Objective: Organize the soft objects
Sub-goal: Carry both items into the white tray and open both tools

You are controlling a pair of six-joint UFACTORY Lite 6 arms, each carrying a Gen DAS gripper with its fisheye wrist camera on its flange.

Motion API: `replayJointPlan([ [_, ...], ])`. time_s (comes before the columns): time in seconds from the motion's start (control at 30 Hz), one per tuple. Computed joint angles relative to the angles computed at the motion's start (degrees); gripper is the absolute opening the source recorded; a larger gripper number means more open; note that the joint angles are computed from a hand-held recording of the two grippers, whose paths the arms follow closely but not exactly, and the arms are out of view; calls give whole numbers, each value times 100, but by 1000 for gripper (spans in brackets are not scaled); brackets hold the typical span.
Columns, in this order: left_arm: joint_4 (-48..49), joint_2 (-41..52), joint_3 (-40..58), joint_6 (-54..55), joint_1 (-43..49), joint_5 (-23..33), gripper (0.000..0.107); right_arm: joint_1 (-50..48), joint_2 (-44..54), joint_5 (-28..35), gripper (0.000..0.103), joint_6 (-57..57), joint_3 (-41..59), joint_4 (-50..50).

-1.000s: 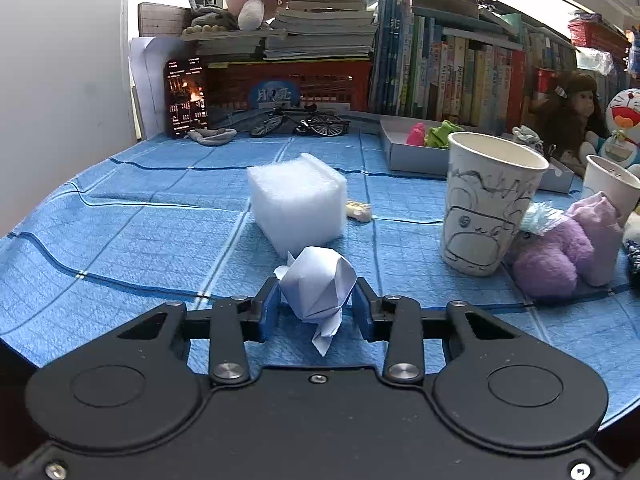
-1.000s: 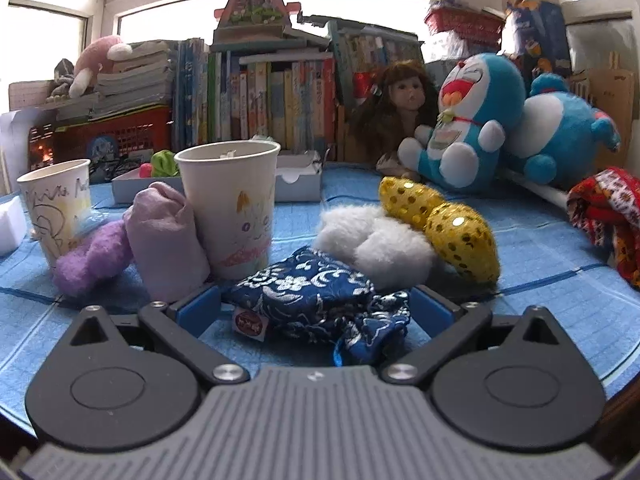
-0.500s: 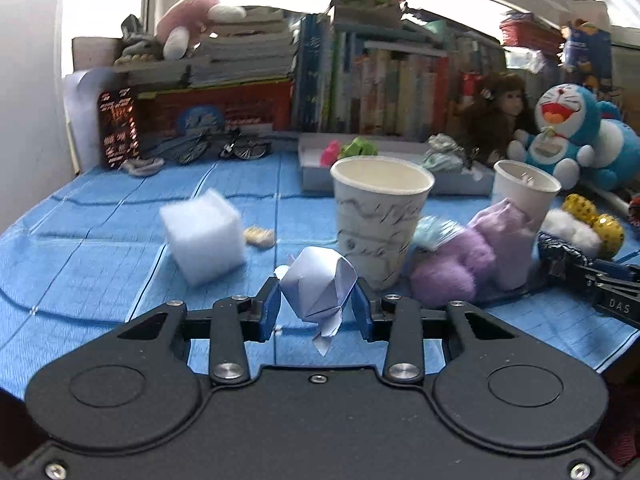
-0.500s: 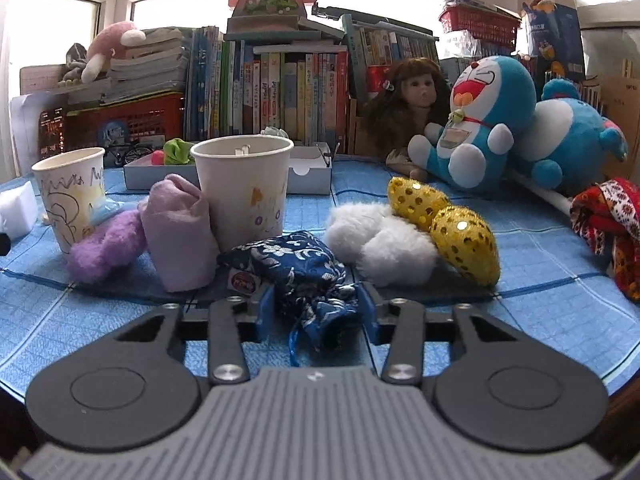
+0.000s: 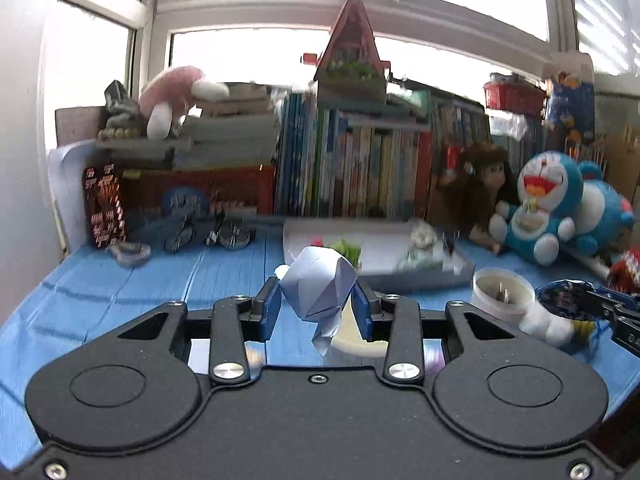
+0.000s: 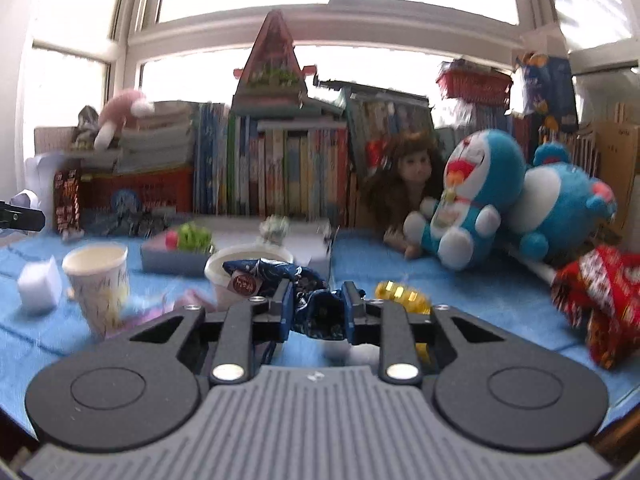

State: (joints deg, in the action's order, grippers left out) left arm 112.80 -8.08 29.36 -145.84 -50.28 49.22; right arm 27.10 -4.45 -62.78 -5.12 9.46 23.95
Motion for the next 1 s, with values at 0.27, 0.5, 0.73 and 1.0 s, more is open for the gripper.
replayJointPlan([
  [0.27,870,436,1368,85,1190,-1365,36,-1110,-164,918,27,208,867,-1347],
  [0.5,592,1819,3409,732,1973,-2570,36,-1731,573,2236,27,847,2724,-2590],
  [0.73,-2870,3626,6091,4330,2482,-3527,36,-1772,1944,3511,27,1520,4957,-3253],
  [1.0,-7646,6583,10185,9127,2759,-2827,36,-1586,3867,5127,27,1813,7763,-3531],
])
